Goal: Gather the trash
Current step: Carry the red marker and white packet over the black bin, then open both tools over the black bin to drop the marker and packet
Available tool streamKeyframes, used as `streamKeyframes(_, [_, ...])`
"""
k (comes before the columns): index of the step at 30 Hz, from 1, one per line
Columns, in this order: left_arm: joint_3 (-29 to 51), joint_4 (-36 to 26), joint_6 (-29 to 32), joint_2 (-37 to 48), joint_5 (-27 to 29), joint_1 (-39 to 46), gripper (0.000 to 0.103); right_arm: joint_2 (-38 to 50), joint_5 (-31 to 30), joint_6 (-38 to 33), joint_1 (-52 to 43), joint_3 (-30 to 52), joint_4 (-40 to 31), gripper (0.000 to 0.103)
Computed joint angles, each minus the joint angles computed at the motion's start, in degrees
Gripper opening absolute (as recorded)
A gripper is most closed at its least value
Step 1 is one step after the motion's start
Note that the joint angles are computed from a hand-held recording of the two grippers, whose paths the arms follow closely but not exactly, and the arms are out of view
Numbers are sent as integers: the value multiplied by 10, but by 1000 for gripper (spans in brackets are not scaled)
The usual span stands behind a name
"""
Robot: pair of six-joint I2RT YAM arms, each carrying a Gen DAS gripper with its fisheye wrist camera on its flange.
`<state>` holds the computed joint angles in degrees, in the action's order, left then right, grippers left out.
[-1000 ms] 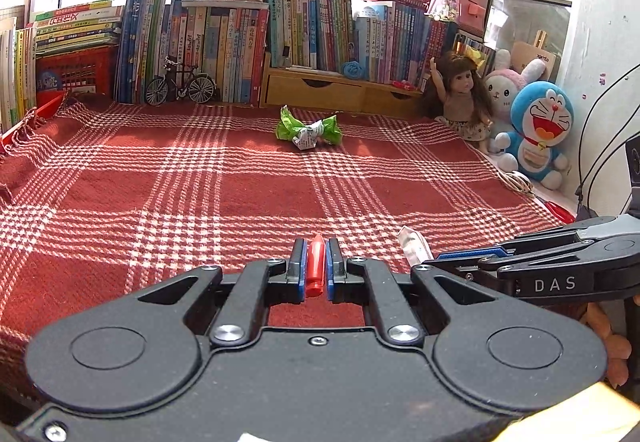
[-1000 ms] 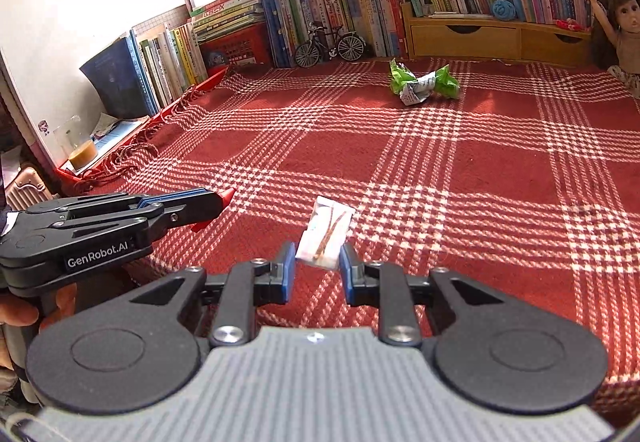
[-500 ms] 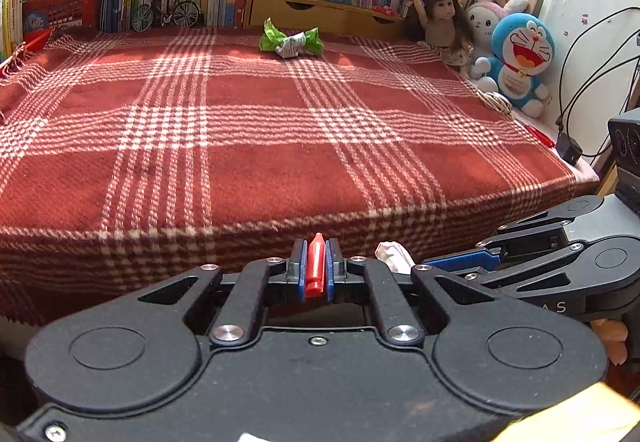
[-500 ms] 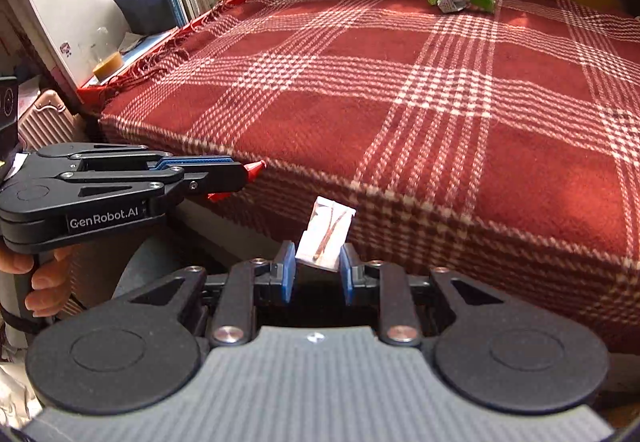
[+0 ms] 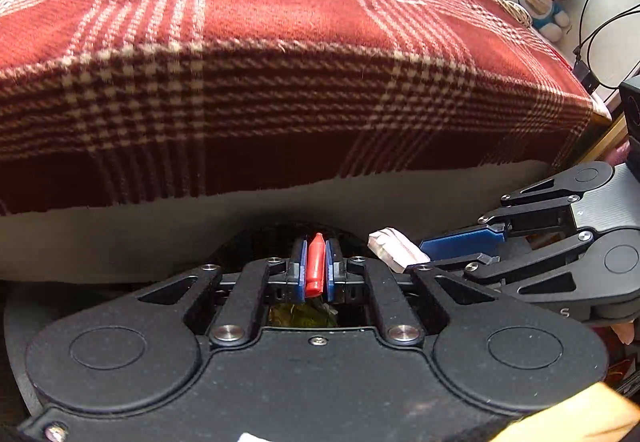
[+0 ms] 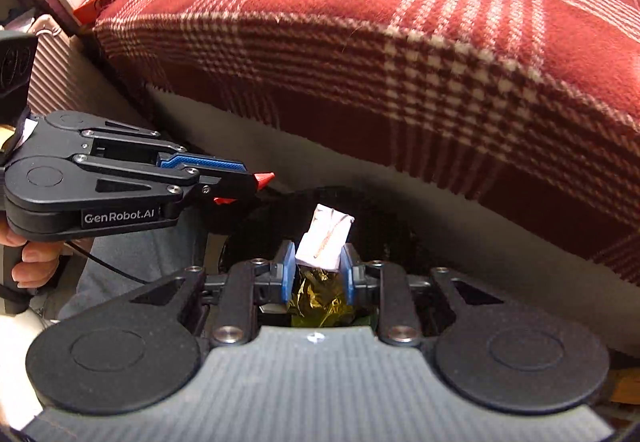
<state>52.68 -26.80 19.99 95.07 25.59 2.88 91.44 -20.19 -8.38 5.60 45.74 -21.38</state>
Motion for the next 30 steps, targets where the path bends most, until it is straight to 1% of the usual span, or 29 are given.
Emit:
streamKeyframes(4, [-4, 2, -1, 9, -12, -8, 9, 15, 17, -9, 18, -4, -4, 32])
streamKeyframes(11, [2, -2, -4, 27, -21, -13, 9, 30, 24, 5, 18, -6, 1, 33])
streamKeyframes(15, [5, -2, -3, 32, -24, -13, 12, 31, 25, 6, 15, -8, 3, 33])
streamKeyframes(16, [5, -2, -3, 32, -25, -13, 13, 32, 25, 8, 16, -7, 3, 35])
streamKeyframes(17, [6, -2, -3, 33, -25, -13, 15, 36, 26, 9, 16, -3, 3, 38])
streamKeyframes(25, [8, -4, 0, 34, -28, -14, 26, 38, 27, 12, 16, -3, 1, 48])
streamKeyframes(28, [10, -6, 2, 35, -31, -15, 29, 39, 27, 11, 15, -2, 1, 50])
streamKeyframes(30, [11, -7, 4, 38, -32, -15, 33, 39, 27, 11, 14, -2, 0, 50])
